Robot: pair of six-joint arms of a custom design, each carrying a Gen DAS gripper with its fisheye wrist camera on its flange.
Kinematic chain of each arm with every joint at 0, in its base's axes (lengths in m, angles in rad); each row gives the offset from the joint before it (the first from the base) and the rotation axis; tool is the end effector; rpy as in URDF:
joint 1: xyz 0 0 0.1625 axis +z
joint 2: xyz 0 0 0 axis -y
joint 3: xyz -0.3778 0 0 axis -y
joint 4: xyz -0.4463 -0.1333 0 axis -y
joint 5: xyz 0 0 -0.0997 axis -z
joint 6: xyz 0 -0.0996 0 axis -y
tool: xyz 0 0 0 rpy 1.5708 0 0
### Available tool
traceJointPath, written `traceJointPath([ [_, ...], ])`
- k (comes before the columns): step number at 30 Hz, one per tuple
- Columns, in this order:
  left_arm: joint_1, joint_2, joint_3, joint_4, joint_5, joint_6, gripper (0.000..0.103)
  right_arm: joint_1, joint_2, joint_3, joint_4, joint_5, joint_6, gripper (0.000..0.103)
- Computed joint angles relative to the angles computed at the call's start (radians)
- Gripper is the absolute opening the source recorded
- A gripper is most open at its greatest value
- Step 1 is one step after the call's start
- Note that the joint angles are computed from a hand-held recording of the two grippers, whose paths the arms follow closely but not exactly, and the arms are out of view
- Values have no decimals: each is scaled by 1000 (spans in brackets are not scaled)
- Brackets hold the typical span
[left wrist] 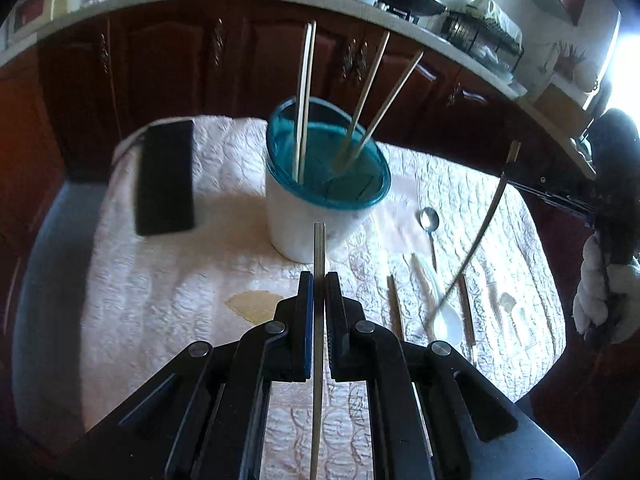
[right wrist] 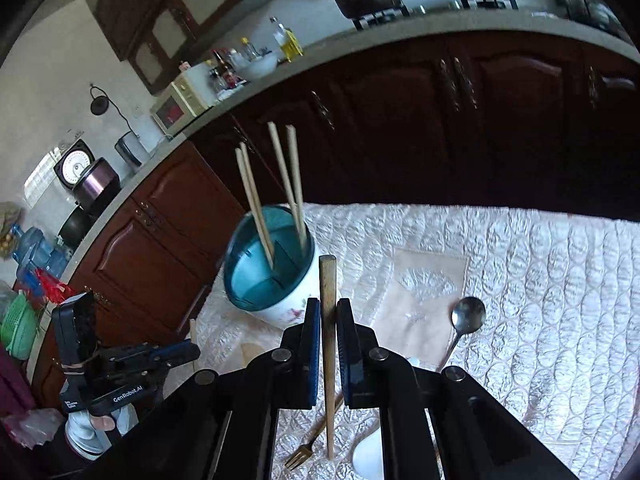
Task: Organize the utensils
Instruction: 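Carry both chopsticks over the floral cup and lower them in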
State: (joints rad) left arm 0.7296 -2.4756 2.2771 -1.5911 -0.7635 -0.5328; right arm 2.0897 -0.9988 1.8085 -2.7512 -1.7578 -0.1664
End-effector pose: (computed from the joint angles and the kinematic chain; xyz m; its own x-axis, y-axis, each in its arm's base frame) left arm -0.0516 -0.3215 0.4383 -0.8673 0.0234 -0.4972 0.3333 0.7692 -0.5452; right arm 0.4174 -0.4994 0.1019 -0.7978 -0.5569 0.2309 -0.6027 0.7272 -0.3286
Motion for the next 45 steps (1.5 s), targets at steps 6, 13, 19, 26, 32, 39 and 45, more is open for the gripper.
traceJointPath([
  [6,-82,-43,-38,101,52,-75,4,45,-25,-6,-3,9,-26,7],
  [13,-158,-59,-106,160,100,-132,4,78,-41,-22,-2,37,-42,7],
  [19,-203,-14,-168,89,150,-89,4,98,-47,-58,2,83,-44,7],
  [26,-207,98,-216,-145,209,96,4,135,7,-154,-39,65,-54,7],
  [32,-130,219,-223,-451,206,299,4,157,109,-257,-93,-16,-69,7],
  [39,-5,346,-216,-654,183,425,4,143,221,-338,-110,-67,-74,7],
  [45,76,396,-195,-696,150,420,4,108,277,-366,-65,-61,-43,7],
])
